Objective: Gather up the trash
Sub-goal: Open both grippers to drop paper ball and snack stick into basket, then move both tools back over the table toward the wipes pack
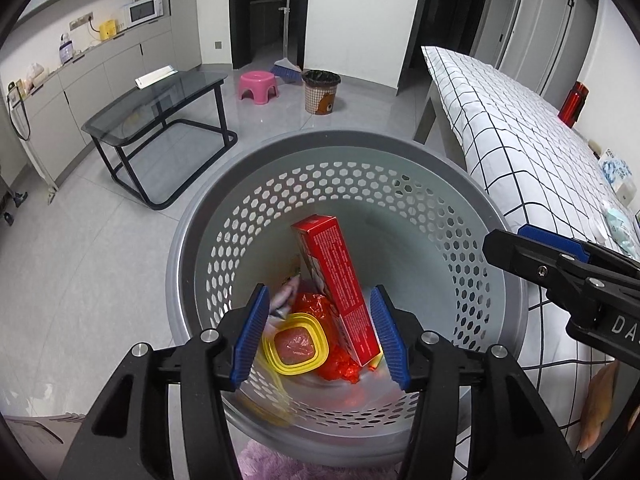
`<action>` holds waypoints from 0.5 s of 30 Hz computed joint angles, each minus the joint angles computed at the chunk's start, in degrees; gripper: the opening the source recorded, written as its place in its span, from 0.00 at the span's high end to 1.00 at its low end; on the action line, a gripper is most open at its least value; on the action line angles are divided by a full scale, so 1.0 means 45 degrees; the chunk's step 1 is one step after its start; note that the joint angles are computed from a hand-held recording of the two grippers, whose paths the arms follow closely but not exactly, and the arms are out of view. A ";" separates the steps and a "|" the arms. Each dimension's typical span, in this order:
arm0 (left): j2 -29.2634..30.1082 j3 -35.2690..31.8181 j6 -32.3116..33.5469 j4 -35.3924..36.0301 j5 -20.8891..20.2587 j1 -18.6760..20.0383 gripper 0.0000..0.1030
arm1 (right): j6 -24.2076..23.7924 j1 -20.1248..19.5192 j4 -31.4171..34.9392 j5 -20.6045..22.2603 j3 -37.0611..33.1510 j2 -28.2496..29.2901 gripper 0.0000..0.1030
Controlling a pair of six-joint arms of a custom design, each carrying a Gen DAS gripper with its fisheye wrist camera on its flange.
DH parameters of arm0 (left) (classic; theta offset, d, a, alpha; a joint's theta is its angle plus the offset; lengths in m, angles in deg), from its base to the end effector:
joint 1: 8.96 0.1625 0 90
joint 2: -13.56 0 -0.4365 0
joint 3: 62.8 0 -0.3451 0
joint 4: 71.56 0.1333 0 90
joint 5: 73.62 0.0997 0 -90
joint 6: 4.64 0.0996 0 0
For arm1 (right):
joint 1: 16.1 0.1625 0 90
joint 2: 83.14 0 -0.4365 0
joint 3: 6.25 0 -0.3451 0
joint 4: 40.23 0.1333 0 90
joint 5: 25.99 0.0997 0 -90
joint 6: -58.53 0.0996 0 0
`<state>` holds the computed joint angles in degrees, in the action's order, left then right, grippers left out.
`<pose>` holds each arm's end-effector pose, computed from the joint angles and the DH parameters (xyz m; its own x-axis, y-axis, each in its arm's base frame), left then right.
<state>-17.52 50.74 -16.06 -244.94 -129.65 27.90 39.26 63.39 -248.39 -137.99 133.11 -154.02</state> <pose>-0.3028 -0.4632 -0.0353 -0.6531 0.5264 -0.5444 0.6842 0.7182 -0.1264 0.0206 -0.4152 0.2701 -0.8503 0.2148 0.4804 -0.1722 0.7490 -0.6397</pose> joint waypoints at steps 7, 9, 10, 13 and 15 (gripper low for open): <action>-0.0076 0.0141 -0.0141 -0.0039 0.0080 -0.0110 0.46 | 0.0028 -0.0067 0.0003 0.0088 0.0042 -0.0076 0.45; -0.0118 0.0186 -0.0173 -0.0053 0.0108 -0.0140 0.43 | 0.0026 -0.0075 -0.0006 0.0100 0.0053 -0.0084 0.45; -0.0138 0.0206 -0.0200 -0.0055 0.0139 -0.0164 0.41 | 0.0034 -0.0077 0.0011 0.0096 0.0052 -0.0089 0.45; -0.0182 0.0290 -0.0267 -0.0170 0.0317 -0.0273 0.32 | 0.0068 -0.0069 0.0009 0.0108 0.0110 -0.0167 0.45; -0.0241 0.0375 -0.0307 -0.0262 0.0415 -0.0357 0.29 | 0.0127 -0.0053 -0.0022 0.0091 0.0177 -0.0238 0.45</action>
<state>-18.60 52.42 -17.44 -246.11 -127.79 26.29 39.84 63.15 -248.49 -137.58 133.91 -155.09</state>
